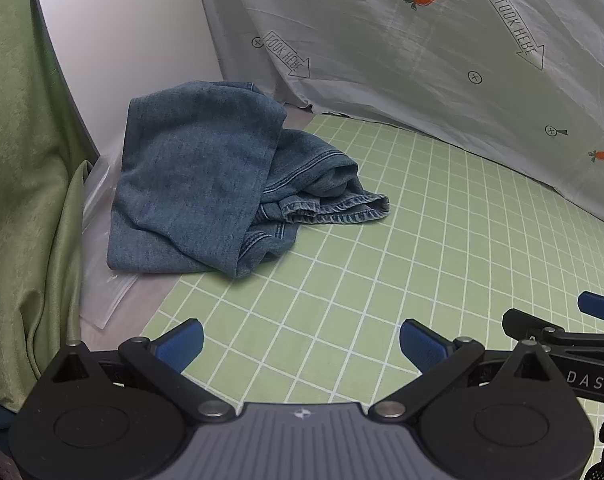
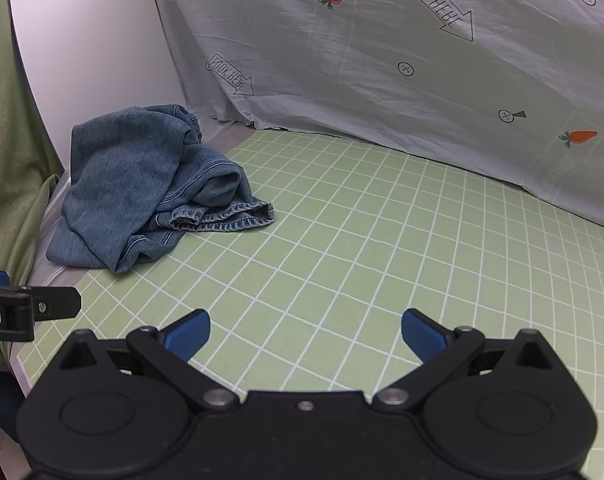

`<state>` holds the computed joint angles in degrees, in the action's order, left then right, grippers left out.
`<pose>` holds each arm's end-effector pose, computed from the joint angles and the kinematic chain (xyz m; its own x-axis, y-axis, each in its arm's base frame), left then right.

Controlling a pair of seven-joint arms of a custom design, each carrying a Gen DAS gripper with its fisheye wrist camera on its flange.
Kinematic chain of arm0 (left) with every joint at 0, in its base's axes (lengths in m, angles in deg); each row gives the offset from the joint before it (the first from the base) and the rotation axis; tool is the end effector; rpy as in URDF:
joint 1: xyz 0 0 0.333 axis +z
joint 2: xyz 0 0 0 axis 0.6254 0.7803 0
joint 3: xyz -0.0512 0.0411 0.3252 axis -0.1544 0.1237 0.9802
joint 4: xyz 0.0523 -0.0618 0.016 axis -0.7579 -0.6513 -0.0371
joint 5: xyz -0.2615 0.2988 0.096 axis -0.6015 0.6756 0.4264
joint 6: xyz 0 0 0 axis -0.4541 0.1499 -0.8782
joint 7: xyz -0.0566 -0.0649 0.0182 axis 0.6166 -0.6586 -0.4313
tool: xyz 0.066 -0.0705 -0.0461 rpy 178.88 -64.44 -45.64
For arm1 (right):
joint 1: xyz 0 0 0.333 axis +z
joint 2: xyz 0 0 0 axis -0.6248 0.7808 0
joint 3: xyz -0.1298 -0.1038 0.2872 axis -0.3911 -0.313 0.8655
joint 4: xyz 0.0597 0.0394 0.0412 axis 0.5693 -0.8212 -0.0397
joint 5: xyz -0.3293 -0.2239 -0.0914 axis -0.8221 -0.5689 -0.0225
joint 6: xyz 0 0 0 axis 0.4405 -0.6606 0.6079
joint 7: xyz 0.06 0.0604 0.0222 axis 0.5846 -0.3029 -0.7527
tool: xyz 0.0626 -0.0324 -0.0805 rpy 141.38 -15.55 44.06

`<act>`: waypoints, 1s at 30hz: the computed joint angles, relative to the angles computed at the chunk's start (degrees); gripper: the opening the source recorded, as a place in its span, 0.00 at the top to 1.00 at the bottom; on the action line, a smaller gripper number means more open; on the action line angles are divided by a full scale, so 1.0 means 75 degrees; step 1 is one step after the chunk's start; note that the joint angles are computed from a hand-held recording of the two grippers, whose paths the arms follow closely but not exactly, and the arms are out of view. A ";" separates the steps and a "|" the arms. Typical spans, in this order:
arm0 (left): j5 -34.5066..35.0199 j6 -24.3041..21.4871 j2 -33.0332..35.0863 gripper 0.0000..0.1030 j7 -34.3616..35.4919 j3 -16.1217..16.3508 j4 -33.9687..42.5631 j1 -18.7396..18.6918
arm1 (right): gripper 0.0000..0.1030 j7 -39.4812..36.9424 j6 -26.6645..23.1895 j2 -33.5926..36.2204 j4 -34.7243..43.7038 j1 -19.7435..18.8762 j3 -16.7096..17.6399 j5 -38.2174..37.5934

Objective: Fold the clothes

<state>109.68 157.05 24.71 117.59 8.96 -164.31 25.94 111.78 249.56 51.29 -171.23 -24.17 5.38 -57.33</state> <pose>0.6350 -0.1865 0.4306 0.1167 -0.9930 -0.0162 -0.7843 -0.0821 -0.6149 0.6575 0.2047 0.3958 0.1827 -0.9812 -0.0627 -0.6984 -0.0846 -0.7107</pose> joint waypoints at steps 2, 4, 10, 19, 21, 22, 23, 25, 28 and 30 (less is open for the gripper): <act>-0.0006 -0.0028 0.0015 0.00 0.0011 -0.0001 0.0046 -0.0009 | 0.00 -0.0052 0.0001 0.0006 -0.0001 -0.0053 0.0058 0.0039; 0.0001 -0.0035 0.0018 0.00 0.0010 0.0003 0.0062 -0.0015 | 0.00 -0.0110 0.0003 0.0010 -0.0003 -0.0104 0.0112 0.0086; 0.0198 0.0007 0.0007 0.00 -0.0170 0.0051 0.0010 -0.0068 | 0.00 -0.0291 0.0014 0.0020 -0.0016 -0.0228 0.0249 0.0239; 0.0209 -0.0054 0.0008 0.00 -0.0160 -0.0017 0.0006 -0.0032 | 0.00 -0.0281 0.0068 -0.0008 -0.0061 -0.0138 0.0155 0.0239; 0.0200 -0.0040 0.0002 0.00 -0.0140 -0.0014 -0.0003 -0.0029 | 0.00 -0.0256 0.0086 -0.0032 -0.0094 -0.0113 0.0127 0.0224; 0.0199 -0.0040 0.0002 0.00 -0.0139 -0.0012 -0.0003 -0.0031 | 0.00 -0.0243 0.0103 -0.0042 -0.0115 -0.0100 0.0111 0.0214; 0.0190 -0.0052 0.0002 0.00 -0.0129 -0.0013 0.0002 -0.0032 | 0.00 -0.0247 0.0094 -0.0035 -0.0105 -0.0107 0.0120 0.0215; 0.0179 -0.0065 0.0003 0.00 -0.0118 -0.0014 0.0007 -0.0033 | 0.00 -0.0228 0.0097 -0.0035 -0.0109 -0.0094 0.0104 0.0208; 0.0164 -0.0085 0.0004 0.00 -0.0102 -0.0017 0.0016 -0.0034 | 0.00 -0.0195 0.0105 -0.0037 -0.0112 -0.0075 0.0084 0.0196; 0.0155 -0.0098 0.0005 0.00 -0.0092 -0.0019 0.0021 -0.0034 | 0.00 -0.0206 0.0100 -0.0039 -0.0109 -0.0095 0.0105 0.0197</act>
<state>110.85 156.32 24.75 116.90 8.81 -164.15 25.69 110.23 250.31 51.00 -172.04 -24.89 6.16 -55.86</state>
